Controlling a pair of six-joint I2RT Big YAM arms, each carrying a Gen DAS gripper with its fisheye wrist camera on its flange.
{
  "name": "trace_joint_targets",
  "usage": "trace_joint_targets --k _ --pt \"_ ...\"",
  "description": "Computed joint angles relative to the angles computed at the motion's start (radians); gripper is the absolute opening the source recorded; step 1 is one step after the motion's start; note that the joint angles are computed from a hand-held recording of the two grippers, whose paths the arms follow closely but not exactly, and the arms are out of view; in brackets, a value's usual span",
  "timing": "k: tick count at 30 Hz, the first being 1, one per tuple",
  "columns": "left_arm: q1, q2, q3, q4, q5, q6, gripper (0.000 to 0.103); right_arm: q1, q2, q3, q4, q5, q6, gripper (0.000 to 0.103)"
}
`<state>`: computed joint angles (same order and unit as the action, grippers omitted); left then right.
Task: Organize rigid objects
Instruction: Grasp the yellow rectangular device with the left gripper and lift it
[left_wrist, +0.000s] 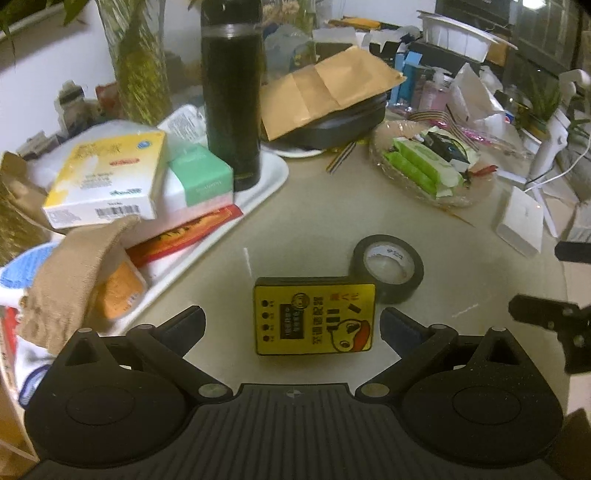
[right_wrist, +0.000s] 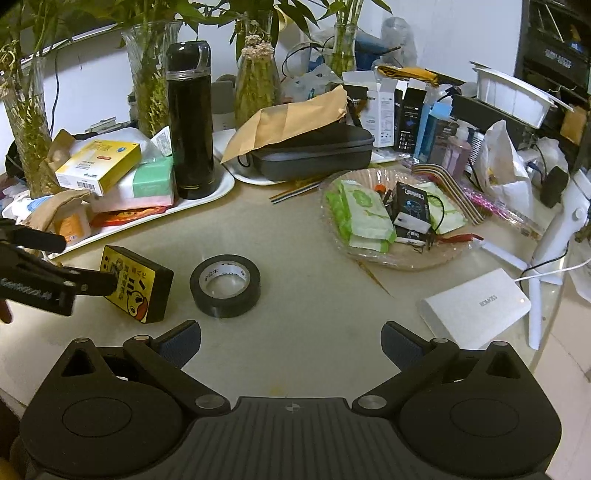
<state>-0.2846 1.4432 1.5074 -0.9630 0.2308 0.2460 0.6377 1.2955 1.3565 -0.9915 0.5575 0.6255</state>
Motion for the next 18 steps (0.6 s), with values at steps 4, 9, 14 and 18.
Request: trace_joint_targets --k 4,9,14,18 --pt "-0.013 0.035 0.035 -0.038 0.003 -0.01 0.103 -0.004 0.003 0.003 -0.001 -0.004 -0.011 0.103" --pt "-0.033 0.089 0.086 -0.096 -0.023 -0.019 0.103 -0.012 0.0 0.001 0.001 -0.008 -0.022 0.103" --pt "-0.043 0.126 0.119 -0.116 -0.052 -0.037 0.103 -0.024 -0.005 -0.003 0.009 -0.012 -0.025 0.103" --pt "-0.049 0.149 0.138 -0.134 -0.07 -0.05 0.097 -0.036 -0.002 -0.002 0.013 -0.018 -0.027 0.103"
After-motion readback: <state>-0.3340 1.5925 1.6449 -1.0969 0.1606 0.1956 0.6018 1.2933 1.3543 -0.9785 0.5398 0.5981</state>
